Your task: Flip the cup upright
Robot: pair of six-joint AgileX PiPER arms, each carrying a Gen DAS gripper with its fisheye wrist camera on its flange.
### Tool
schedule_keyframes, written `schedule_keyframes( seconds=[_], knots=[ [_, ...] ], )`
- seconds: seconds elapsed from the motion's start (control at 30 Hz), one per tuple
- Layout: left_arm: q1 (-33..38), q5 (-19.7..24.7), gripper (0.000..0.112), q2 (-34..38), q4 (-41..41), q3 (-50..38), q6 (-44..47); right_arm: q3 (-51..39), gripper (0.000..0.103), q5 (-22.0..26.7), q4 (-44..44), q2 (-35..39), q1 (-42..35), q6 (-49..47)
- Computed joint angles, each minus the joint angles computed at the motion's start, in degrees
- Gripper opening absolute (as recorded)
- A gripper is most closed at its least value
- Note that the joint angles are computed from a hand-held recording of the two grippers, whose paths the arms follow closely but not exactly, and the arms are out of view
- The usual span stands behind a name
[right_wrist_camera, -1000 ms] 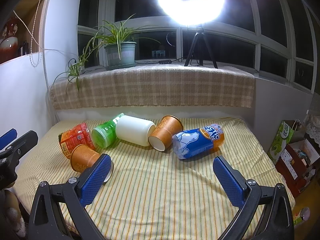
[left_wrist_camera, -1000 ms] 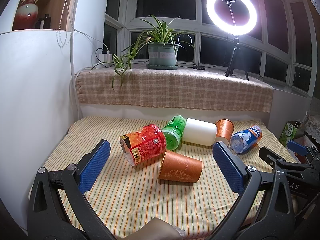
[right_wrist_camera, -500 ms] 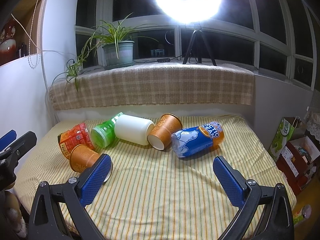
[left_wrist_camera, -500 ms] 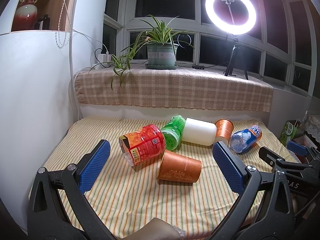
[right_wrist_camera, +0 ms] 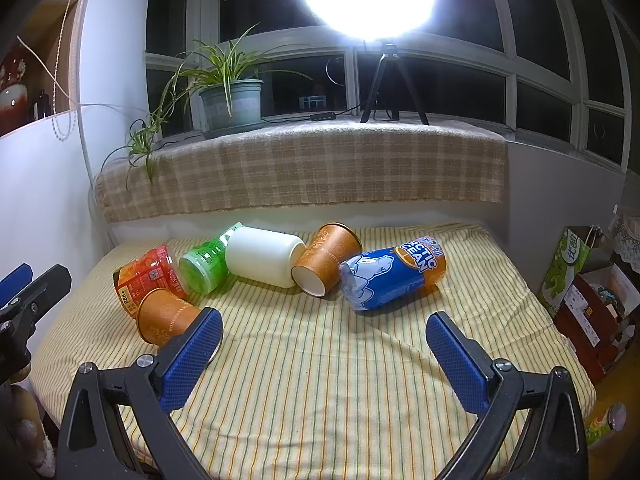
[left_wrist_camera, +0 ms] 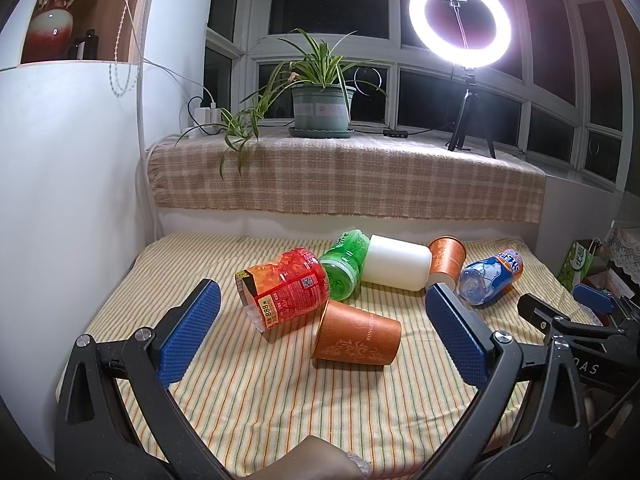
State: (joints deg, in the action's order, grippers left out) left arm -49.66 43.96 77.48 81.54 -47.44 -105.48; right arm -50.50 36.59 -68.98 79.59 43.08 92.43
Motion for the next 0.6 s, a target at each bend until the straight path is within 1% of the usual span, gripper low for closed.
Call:
schedule_keyframes(
  seconds=[0.6],
  knots=[
    [-0.03,0.06,0.103,0.04,-0.15,-0.10,0.16,0.27,0.103,-0.55,0.31,-0.07,-0.56,-0.07]
  ],
)
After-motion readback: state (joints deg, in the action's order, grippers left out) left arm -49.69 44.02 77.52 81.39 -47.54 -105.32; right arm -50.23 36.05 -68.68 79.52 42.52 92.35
